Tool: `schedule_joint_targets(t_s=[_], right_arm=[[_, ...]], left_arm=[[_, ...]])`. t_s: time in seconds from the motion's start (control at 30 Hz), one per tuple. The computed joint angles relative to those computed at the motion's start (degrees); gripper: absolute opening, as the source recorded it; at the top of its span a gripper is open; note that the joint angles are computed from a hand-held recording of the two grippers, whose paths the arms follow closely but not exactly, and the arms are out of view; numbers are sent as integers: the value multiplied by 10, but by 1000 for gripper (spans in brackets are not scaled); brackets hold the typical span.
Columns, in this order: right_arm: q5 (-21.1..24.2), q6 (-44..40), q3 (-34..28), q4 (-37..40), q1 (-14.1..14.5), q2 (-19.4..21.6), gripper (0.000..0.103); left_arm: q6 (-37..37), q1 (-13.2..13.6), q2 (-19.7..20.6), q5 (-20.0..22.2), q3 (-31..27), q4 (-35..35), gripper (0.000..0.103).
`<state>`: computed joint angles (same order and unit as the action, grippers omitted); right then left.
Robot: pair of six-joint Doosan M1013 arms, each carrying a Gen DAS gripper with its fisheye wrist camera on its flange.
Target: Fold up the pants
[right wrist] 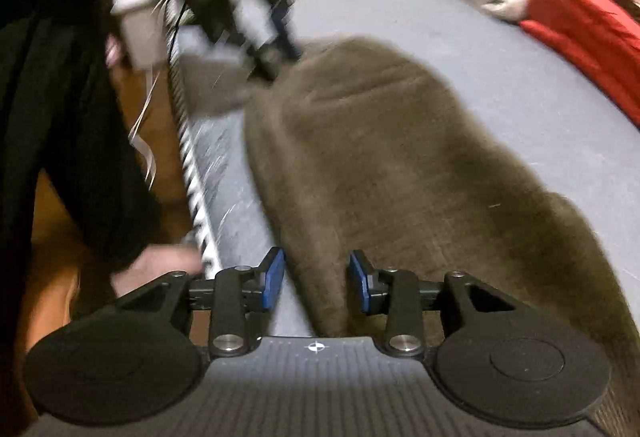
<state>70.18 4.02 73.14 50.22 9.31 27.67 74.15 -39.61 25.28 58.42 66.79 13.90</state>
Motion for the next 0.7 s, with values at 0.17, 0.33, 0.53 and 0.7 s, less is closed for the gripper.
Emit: schedule_joint_targets(t_s=[0.17,0.33,0.53,0.7], right_arm=[[-118,113,-4,54,-7,8,42],[-193,267,-29,34,-1,30,42],[-270,360,-48,-39,22,53,40],[-311,411,-53,-75,34,60,42]], left_arm=[[-94,-6,11,-76,-18,81,42],[-118,-3,50,-93,-60,85,42],[-124,-6,115,106,-117,218,49],[-225,-10,102,88,-109,250,47]])
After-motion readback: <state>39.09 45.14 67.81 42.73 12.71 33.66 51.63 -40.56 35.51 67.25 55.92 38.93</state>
